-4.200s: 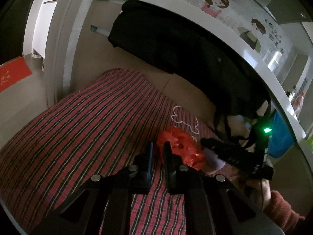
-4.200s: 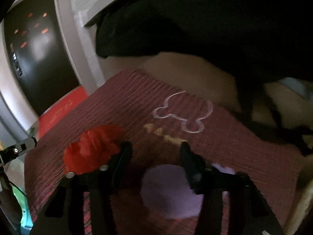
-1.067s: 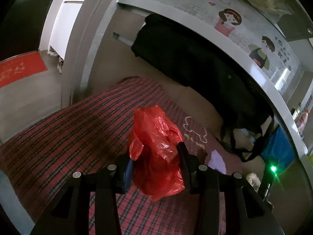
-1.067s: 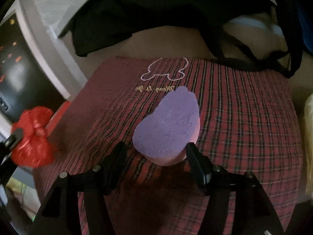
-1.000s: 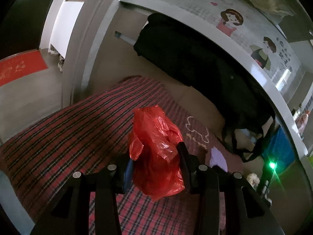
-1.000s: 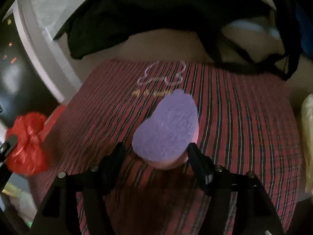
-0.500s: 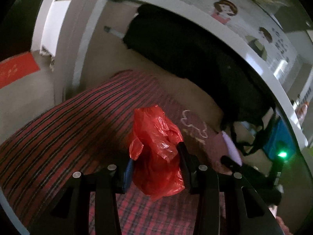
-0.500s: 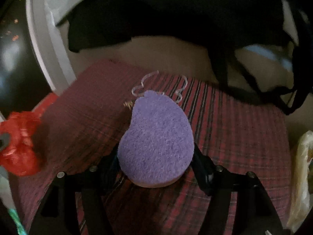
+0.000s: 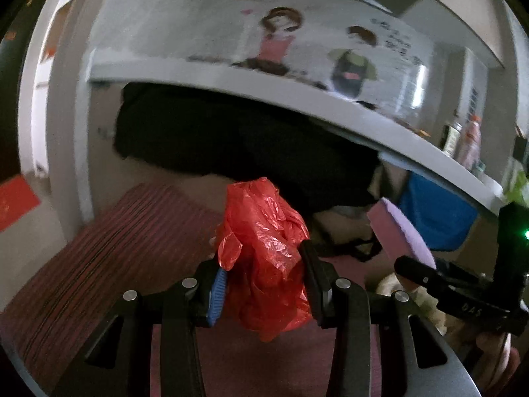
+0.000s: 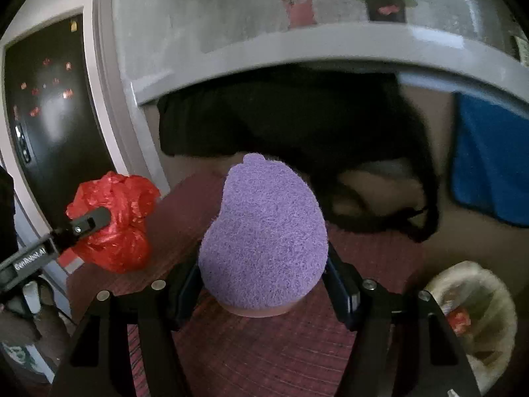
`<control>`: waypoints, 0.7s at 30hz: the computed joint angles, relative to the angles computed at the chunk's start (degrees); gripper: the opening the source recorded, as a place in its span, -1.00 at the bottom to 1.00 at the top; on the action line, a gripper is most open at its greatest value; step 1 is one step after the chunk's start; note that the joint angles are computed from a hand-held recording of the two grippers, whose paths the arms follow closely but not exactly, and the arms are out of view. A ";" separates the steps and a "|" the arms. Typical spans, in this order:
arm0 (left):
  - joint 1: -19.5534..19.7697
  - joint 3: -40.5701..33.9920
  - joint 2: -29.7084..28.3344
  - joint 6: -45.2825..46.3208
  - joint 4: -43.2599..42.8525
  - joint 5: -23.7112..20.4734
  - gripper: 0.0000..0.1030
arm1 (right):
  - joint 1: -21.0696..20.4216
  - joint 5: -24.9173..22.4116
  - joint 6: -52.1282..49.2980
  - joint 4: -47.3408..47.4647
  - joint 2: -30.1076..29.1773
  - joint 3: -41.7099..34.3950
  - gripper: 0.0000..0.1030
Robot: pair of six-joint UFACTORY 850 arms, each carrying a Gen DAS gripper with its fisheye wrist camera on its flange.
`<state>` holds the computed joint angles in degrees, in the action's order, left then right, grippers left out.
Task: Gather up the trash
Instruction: 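Carry the red bag and purple sponge over the bin with both grippers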
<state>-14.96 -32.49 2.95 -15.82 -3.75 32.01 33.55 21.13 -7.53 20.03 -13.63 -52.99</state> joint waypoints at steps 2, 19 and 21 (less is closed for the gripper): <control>-3.92 -0.87 0.29 5.89 -6.28 -0.10 -0.19 | -1.03 1.47 -0.27 -0.68 2.95 2.73 0.22; -23.65 -12.96 -9.43 18.33 -18.93 0.36 -0.19 | -16.67 7.62 5.81 -9.69 21.92 21.90 0.23; -24.60 -14.93 -11.51 16.51 -16.67 -0.02 -0.19 | -18.58 7.90 6.66 -10.63 23.01 23.26 0.23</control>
